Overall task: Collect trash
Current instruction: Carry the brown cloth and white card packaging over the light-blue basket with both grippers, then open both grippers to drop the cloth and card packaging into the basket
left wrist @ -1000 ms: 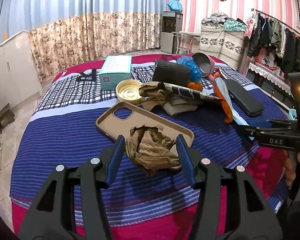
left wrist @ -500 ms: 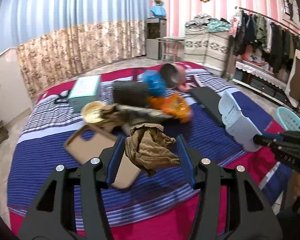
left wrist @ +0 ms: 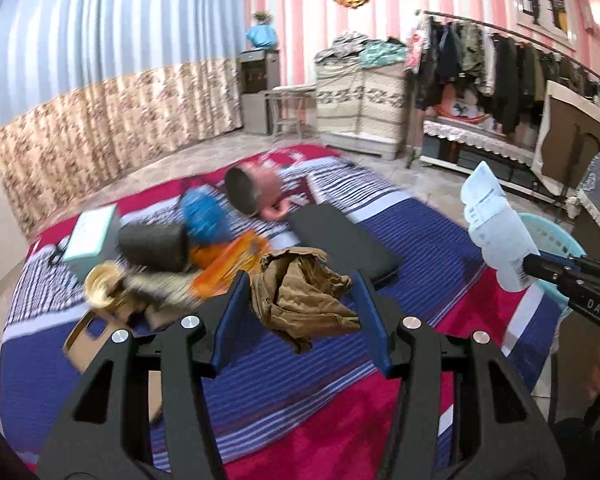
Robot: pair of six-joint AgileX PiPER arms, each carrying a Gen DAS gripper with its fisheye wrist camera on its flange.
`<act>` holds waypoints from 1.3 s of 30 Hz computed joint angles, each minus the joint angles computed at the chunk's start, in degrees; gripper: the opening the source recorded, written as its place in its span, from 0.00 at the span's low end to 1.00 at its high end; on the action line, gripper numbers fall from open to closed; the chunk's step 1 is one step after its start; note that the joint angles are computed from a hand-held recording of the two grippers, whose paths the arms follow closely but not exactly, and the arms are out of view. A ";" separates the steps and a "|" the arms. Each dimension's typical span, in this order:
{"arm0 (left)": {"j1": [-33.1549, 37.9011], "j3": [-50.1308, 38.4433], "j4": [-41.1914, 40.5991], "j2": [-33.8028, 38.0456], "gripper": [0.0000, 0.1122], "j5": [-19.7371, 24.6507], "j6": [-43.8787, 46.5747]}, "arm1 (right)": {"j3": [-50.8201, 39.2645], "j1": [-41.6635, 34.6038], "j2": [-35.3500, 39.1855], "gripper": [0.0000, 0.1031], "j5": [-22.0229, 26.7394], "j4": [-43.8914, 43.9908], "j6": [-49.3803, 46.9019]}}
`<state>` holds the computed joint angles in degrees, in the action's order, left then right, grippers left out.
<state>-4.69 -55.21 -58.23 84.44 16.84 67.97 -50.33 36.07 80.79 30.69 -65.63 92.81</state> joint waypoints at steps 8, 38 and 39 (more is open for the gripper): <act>-13.93 -7.36 7.44 5.25 0.46 -2.13 -11.78 | 8.40 -5.08 -12.47 0.09 10.83 2.29 -2.53; -41.13 -49.51 42.66 41.12 0.65 2.25 -49.58 | 25.96 -38.13 -23.00 0.09 -7.10 -1.07 -2.35; -41.30 -50.05 44.00 41.34 0.68 2.14 -51.02 | 26.01 -39.48 -22.64 0.09 -8.48 -0.96 -2.88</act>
